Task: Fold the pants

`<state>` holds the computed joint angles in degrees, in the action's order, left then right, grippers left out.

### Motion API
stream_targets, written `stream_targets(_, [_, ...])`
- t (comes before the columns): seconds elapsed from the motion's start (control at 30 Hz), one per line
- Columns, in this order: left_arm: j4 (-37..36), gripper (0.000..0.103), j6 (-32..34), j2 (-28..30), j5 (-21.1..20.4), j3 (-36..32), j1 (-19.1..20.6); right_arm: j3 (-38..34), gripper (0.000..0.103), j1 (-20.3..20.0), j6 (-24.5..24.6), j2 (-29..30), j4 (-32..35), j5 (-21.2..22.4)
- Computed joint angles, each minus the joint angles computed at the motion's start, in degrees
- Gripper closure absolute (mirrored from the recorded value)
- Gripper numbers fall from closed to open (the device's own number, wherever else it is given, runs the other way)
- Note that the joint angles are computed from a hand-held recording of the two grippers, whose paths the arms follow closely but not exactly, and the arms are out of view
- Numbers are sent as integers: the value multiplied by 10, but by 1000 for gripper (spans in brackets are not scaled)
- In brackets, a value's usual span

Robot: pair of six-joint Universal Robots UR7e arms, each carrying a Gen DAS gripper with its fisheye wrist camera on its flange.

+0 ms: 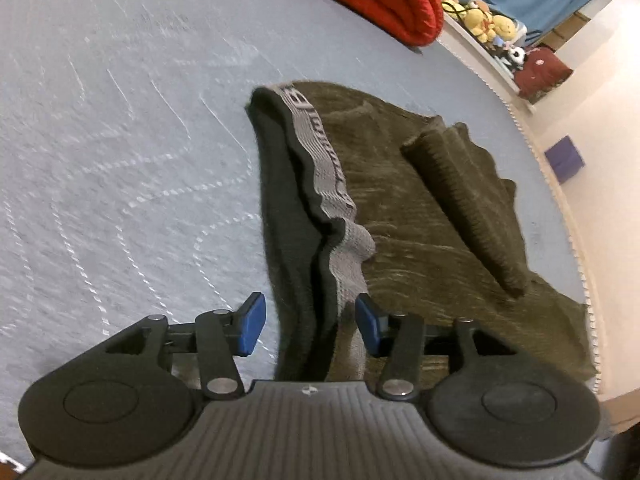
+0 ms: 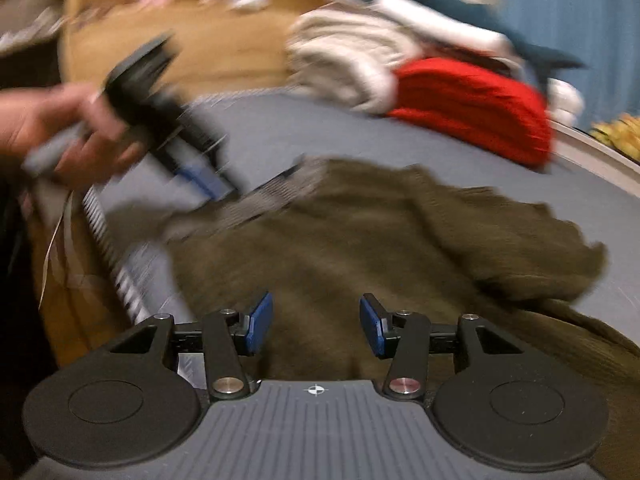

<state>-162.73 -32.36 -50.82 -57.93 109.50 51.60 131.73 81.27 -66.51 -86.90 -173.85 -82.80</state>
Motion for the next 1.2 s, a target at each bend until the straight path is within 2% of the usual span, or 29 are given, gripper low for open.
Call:
stream_targets(0.07, [3,43,14,7,-7,-5,5,3,52,6,-23,9,9,-12])
stream_targets(0.13, [-3,41,30,19,-14,-11,8,1,52,9,-26,9,30,-24])
stream_targets(0.2, [-1,41,34,29,-26,-17,11,-3,48,8,-43,12,51,-28])
stream_targets(0.3, [25,44,51,49,-11,-33,6,8,47,11,-80,14,46,-39])
stream_targets(0.33, [31,54,65,54,1,-36,1,9,49,11,-82,12,47,-36])
stream_targets(0.37, [37,63,78,57,9,-39,-3,6,59,11,-80,10,58,-32])
stream_targets(0.4, [39,68,83,60,8,-41,-4,4,69,14,-80,10,63,-32])
stream_targets(0.43, [41,74,87,60,15,-41,-7,5,71,15,-84,10,62,-32])
stream_targets(0.5, [43,80,97,59,24,-39,-13,8,80,22,-106,8,64,-32])
stream_targets(0.53, [40,82,99,55,33,-36,-17,10,82,23,-118,6,64,-31])
stream_targets(0.67, [33,84,73,30,59,-18,-29,7,85,37,-128,5,90,-16])
stream_targets(0.77, [77,85,50,25,83,-18,-36,25,84,57,-145,26,35,-48])
stream_targets(0.8, [106,84,38,27,95,-23,-38,28,83,62,-149,34,21,-64])
stream_targets(0.83, [116,78,37,29,101,-26,-41,30,82,65,-154,39,10,-67])
stream_targets(0.9, [122,67,32,32,126,-28,-51,20,76,71,-135,31,34,-74])
stream_targets(0.93, [115,59,41,38,165,-26,-64,13,76,70,-121,27,50,-70])
stream_targets(0.97, [97,57,61,45,198,-23,-76,6,73,67,-108,17,69,-58])
stream_targets(1.03, [38,56,114,60,226,-20,-91,-8,61,54,-81,-2,92,-18])
stream_targets(1.07, [8,56,136,65,219,-20,-95,-18,55,42,-59,-14,104,6])
stream_targets(1.13, [-41,56,180,79,188,-29,-100,-39,55,20,-6,-26,117,42])
stream_targets(1.2, [-55,56,218,100,161,-47,-103,-67,55,-2,81,-24,102,65])
